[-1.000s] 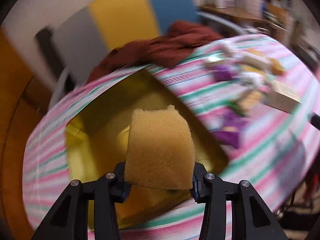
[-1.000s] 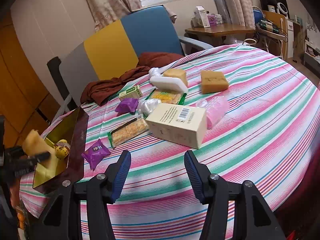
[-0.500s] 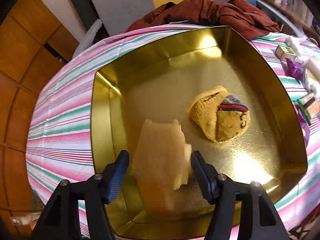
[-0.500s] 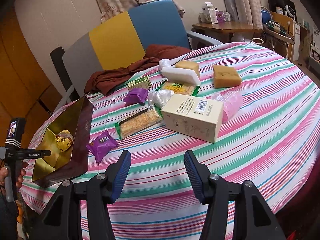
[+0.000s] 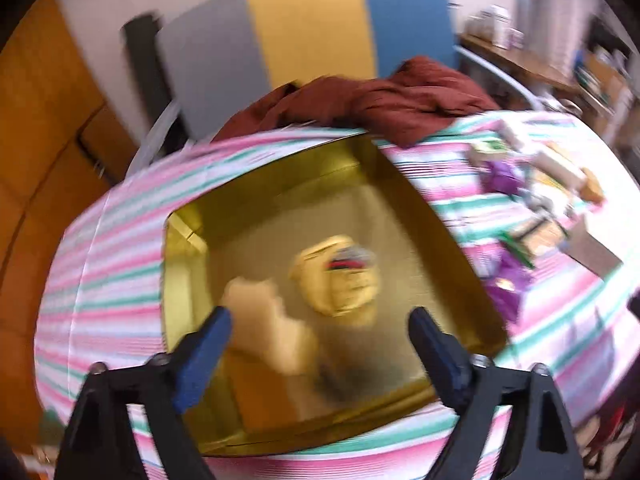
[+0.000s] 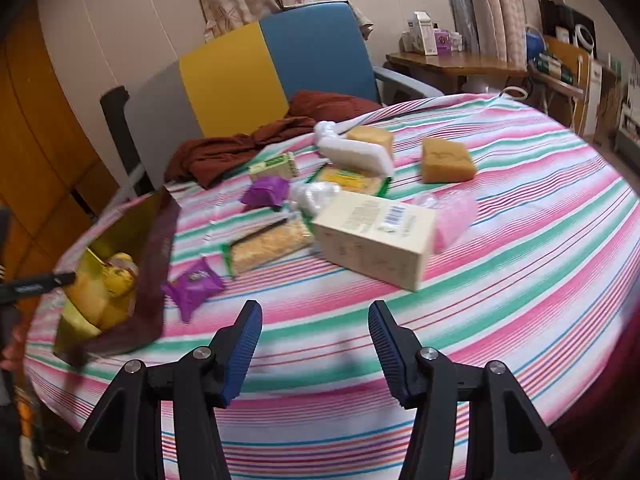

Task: Organize objects
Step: 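Grasp the purple snack packet with the left gripper while the right grasps the cream box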

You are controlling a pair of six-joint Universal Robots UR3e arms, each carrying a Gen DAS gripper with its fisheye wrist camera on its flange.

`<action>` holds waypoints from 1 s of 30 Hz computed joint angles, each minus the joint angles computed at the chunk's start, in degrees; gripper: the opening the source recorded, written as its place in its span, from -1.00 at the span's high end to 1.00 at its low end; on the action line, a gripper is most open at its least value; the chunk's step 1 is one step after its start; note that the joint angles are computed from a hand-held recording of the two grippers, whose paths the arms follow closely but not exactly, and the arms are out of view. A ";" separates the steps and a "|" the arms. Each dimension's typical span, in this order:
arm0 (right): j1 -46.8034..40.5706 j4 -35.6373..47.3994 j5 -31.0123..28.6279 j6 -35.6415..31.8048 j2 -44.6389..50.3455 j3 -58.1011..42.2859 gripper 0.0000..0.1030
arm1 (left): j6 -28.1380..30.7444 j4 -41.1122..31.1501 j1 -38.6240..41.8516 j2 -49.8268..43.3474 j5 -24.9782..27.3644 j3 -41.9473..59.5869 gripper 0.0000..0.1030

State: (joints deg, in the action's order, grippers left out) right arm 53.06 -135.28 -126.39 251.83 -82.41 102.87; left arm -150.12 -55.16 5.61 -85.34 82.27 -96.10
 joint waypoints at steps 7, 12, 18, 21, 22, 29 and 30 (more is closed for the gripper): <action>-2.09 5.02 -1.42 2.08 -7.97 7.26 -0.09 | -1.80 5.19 -14.01 -2.94 2.79 -1.30 -0.80; -6.41 5.82 0.40 -8.82 -9.78 7.95 -0.10 | -6.34 5.18 -20.80 -9.61 7.58 2.49 -0.80; -16.72 -3.63 10.02 -35.27 -10.20 11.38 -0.10 | -6.52 5.81 -22.45 -10.72 9.36 2.46 -0.80; -21.20 -5.57 15.33 -48.46 -8.94 10.26 -0.10 | -7.47 5.43 -22.56 -11.26 9.80 2.78 -0.80; -23.65 -4.80 18.78 -53.27 -8.28 9.16 -0.10 | -7.61 5.09 -22.48 -11.35 9.51 2.90 -0.80; -29.40 2.38 25.36 -67.75 -0.26 -0.40 -0.20 | -7.64 6.27 -25.01 -13.52 12.98 4.13 -0.80; -29.45 4.31 25.77 -69.04 1.22 -2.29 -0.20 | -7.70 5.98 -25.47 -14.65 13.65 5.27 -0.80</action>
